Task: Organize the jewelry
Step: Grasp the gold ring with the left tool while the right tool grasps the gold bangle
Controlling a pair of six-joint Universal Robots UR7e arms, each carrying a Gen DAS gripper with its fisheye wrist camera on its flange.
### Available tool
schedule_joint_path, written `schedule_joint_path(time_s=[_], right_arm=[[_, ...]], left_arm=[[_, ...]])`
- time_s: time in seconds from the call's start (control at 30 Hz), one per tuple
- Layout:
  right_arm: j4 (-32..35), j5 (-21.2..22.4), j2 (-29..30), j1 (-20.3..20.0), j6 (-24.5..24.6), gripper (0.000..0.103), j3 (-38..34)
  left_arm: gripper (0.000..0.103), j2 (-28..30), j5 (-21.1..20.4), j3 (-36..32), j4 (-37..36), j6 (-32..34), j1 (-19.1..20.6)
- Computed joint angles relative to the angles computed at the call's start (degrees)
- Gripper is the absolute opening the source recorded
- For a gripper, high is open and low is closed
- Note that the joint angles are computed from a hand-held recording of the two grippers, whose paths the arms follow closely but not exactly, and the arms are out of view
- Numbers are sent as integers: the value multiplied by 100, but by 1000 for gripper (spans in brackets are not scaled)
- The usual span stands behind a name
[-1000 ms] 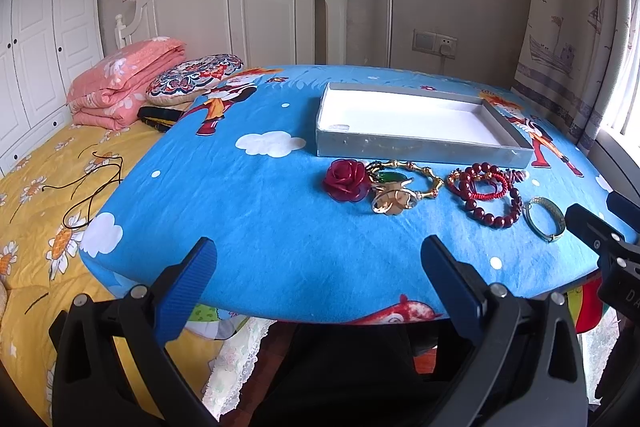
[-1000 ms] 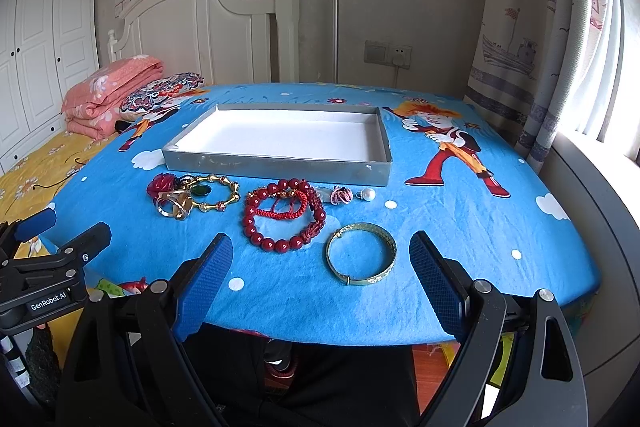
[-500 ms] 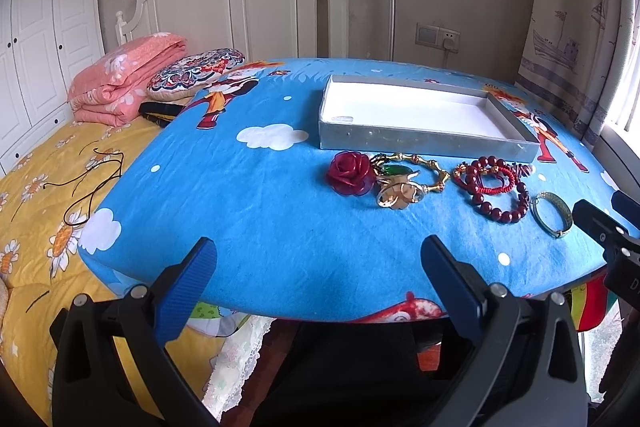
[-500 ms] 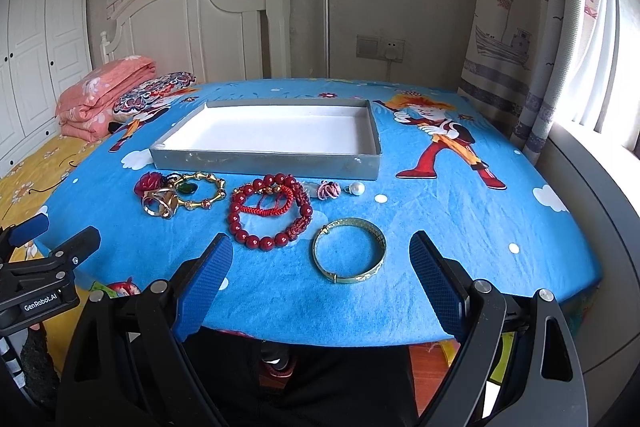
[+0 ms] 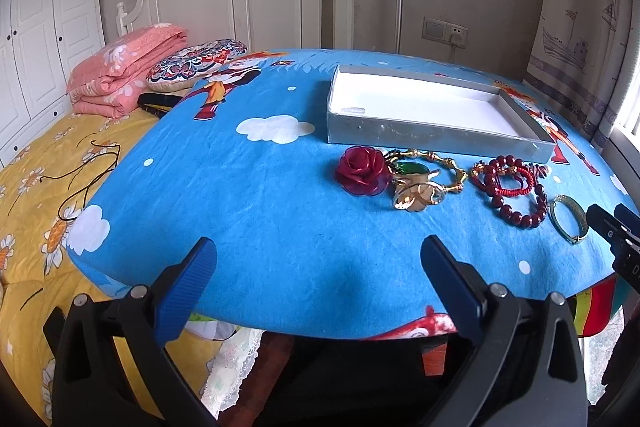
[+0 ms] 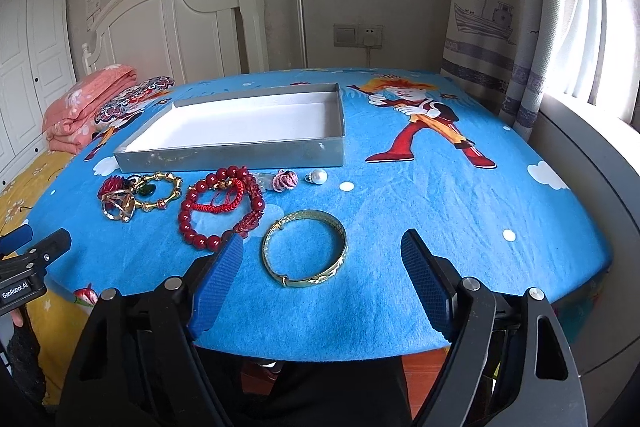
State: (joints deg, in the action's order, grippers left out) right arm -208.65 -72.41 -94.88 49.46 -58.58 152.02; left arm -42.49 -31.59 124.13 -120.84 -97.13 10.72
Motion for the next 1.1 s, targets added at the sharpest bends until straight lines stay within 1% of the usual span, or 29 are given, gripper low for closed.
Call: schedule_joint_path(time_s=[0.07, 0.13, 0.27, 0.33, 0.4, 0.5, 0.53, 0.63, 0.7, 0.77, 0.8, 0.9, 0.93, 1.0, 1.07, 1.1], right_arm=[[-90, -102, 136, 44, 2, 65, -60], [31, -217, 201, 74, 41, 58, -157], [-120, -343, 388, 123, 96, 57, -241], [-192, -422, 483, 166, 108, 50, -297], [-216, -575, 598, 246, 87, 45, -378], [-217, -793, 761, 393, 114, 36, -508], [-255, -847, 813, 441, 140, 36, -540], [-101, -964, 803, 538, 329, 36, -623], [243, -877, 628, 489, 575, 38, -657], [598, -766, 463, 436, 666, 51, -674], [544, -688, 447, 402, 671, 62, -640], [61, -812, 661, 493, 363, 61, -560], [-14, -827, 698, 499, 349, 60, -556], [73, -898, 692, 514, 422, 59, -609], [279, -827, 565, 481, 484, 59, -619], [433, -759, 480, 468, 462, 61, -614]], left_arm=[[99, 8, 59, -23, 85, -63, 46], [99, 24, 126, -34, 97, -58, 75], [99, 108, 277, -103, 61, 70, 158], [99, 142, 345, -132, 26, 86, 209], [99, 166, 394, -138, -59, 126, 269], [99, 193, 444, -175, -150, 247, 398], [99, 201, 478, -189, -183, 295, 443], [99, 222, 571, -198, -316, 420, 517], [99, 237, 601, -195, -452, 533, 554], [99, 264, 611, -212, -465, 581, 581], [99, 274, 611, -214, -482, 601, 596], [99, 304, 606, -203, -605, 678, 641], [99, 310, 606, -202, -635, 710, 654], [99, 309, 623, -189, -715, 773, 671], [99, 297, 634, -172, -782, 801, 678], [99, 291, 646, -163, -826, 822, 687]])
